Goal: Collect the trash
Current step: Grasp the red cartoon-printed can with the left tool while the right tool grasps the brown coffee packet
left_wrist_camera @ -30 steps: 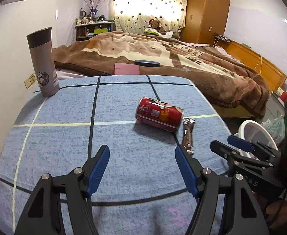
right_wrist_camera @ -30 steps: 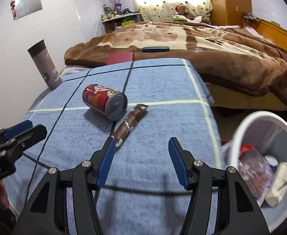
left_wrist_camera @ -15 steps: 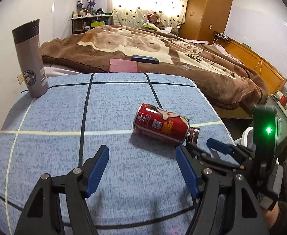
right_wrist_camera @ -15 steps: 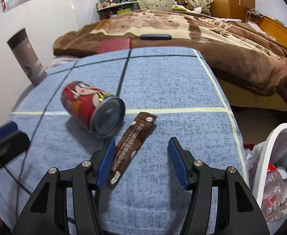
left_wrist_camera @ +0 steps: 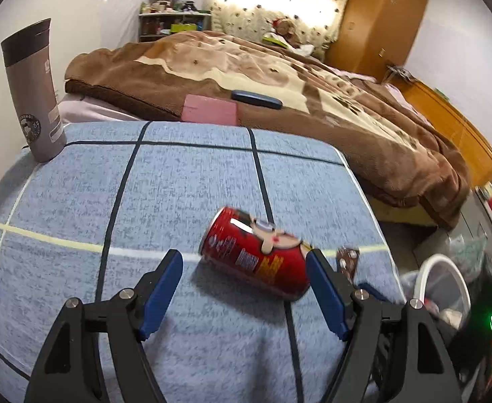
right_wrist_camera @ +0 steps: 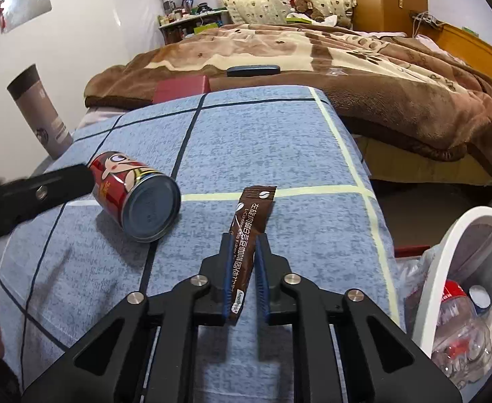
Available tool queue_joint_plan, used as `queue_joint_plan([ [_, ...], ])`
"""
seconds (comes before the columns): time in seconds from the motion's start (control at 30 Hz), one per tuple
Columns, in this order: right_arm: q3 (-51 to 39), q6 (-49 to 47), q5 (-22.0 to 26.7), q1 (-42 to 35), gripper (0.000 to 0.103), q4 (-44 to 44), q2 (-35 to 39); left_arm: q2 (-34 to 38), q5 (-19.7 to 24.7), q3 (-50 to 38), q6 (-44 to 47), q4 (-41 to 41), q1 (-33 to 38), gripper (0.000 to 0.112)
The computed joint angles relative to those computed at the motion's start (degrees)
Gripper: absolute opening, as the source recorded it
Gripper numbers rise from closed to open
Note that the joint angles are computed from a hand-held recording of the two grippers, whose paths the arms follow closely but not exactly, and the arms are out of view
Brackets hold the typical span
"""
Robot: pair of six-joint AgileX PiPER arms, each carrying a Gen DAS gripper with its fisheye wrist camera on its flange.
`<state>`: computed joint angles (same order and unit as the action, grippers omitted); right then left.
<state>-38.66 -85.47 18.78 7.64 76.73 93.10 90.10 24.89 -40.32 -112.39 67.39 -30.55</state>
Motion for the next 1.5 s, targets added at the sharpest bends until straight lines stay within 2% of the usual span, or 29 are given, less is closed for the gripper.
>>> queue_joint_plan([
  [0.1, -0.1, -1.6, 1.3, -1.0, 0.007, 1.2, 0.4, 2.5, -0.6, -2.6, 1.1, -2.0, 0.9, 0.077],
  [0.3, -1.1, 0.3, 5.0, -4.3, 0.006, 0.2, 2.0, 8.3, 1.0, -8.1, 4.1, -5.9, 0.6, 0.078],
  [0.47, -2.0, 1.8, 7.6, -5.6, 0.006, -1.6, 3.1, 11.9, 0.3, -11.1, 8.7, -10.5, 1.0, 0.078],
  [0.57, -2.5, 1.2, 10.5, -7.1, 0.006, -1.3, 3.9, 11.0, 0.6, -9.6, 5.2, -7.1, 0.6, 0.078],
  [0.63, -3.0, 1.0, 12.5, -8.4, 0.006, -1.6, 4.6, 10.9, 0.8, -9.4, 7.2, -7.9, 1.1, 0.078],
  [0.8, -2.0, -0.8, 12.4, -8.8, 0.006, 0.4, 3.9, 10.5, -0.1, -8.1, 9.1, -8.5, 2.8, 0.078],
  [0.9, -1.6, -3.5, 12.6, -8.6, 0.012, 3.0, 3.3, 10.4, -2.7, -7.5, 12.3, -10.3, 4.7, 0.078],
  [0.97, -1.7, -3.8, 10.8, -6.8, 0.023, 3.1, 2.8, 10.4, -2.8, -7.1, 11.5, -9.2, 5.1, 0.078],
  [1.03, -1.8, -4.1, 8.7, -5.0, 0.050, 3.0, 2.7, 9.7, -2.4, -5.8, 7.5, -4.5, 4.8, 0.073],
  [1.07, -2.2, -3.3, 8.3, -4.5, 0.053, 2.0, 2.9, 9.3, -3.0, -5.2, 6.8, -3.3, 5.1, 0.071],
  [1.1, -2.6, -2.2, 8.1, -4.1, 0.053, 0.6, 3.1, 9.2, -3.6, -5.1, 7.8, -3.7, 5.6, 0.071],
  [1.27, -4.6, 6.6, -0.6, 1.4, 0.053, -7.4, 3.9, 8.5, -4.7, -4.6, 7.7, -2.8, 7.2, 0.071],
  [1.33, -4.7, 9.5, -2.9, 2.7, 0.053, -10.2, 3.7, 9.0, -4.9, -4.9, 6.6, -1.7, 8.1, 0.072],
  [1.5, -4.4, 16.5, -6.7, 4.6, 0.053, -17.5, 3.2, 11.4, -6.5, -6.4, 10.2, -4.3, 10.1, 0.071],
])
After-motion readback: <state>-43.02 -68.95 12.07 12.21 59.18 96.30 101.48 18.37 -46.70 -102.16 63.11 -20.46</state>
